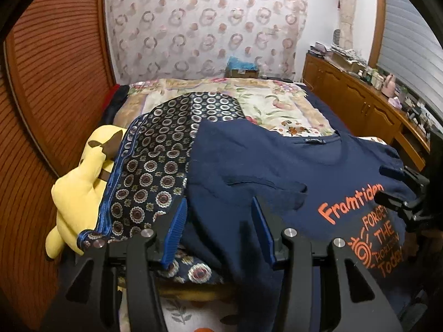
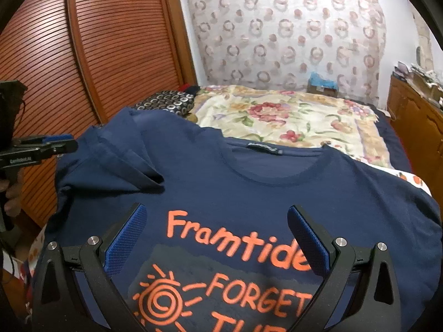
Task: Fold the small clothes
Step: 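Fold the grasped sleeve inward onto the shirt body with the left gripper, then release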
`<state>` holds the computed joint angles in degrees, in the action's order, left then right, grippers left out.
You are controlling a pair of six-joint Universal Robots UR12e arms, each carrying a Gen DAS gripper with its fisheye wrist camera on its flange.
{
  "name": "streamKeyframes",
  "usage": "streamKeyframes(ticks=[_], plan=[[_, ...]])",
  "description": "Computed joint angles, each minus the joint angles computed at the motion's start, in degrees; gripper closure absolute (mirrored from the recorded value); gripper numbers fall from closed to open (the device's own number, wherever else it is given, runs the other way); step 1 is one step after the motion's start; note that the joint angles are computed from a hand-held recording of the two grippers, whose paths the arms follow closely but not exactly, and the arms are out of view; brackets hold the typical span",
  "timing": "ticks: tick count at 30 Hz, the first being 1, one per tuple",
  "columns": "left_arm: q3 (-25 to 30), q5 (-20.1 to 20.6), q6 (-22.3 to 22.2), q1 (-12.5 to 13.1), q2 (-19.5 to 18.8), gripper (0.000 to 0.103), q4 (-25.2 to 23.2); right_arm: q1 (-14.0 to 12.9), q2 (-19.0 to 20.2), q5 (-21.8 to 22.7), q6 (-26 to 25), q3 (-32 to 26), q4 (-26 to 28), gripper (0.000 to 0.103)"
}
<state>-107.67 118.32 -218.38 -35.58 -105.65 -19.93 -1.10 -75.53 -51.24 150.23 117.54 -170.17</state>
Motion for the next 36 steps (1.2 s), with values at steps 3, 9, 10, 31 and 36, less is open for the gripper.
streamKeyframes(ticks=[3,9,10,31,36], plan=[[0.2,-1.1,0.7,0.9,-0.4,0.056,1.2,0.5,0.4,0.0,-0.2,-0.8,1.3,0.0],[0.1,-1.1,1.7,1.3,-0.6,0.1,0.7,1.2,1.1,-0.5,-0.5,-1.9,3.2,0.001],[-0.1,-0.2,2.2,0.8,-0.6,0.102,1.9,1.2,1.1,-0.6,-0.6,-1.8,3.3,0.001],[4.6,-4.2,8.7,-5.5,-2.7,0.063,4.0,-0.8,-0.1,-0.1,-0.7,0.5,1.2,0.002],[4.3,-2.7,7.2,-5.6,-2.3,0.059,2.0,-1.4,-0.4,-0.1,-0.7,1.0,0.8,0.002]])
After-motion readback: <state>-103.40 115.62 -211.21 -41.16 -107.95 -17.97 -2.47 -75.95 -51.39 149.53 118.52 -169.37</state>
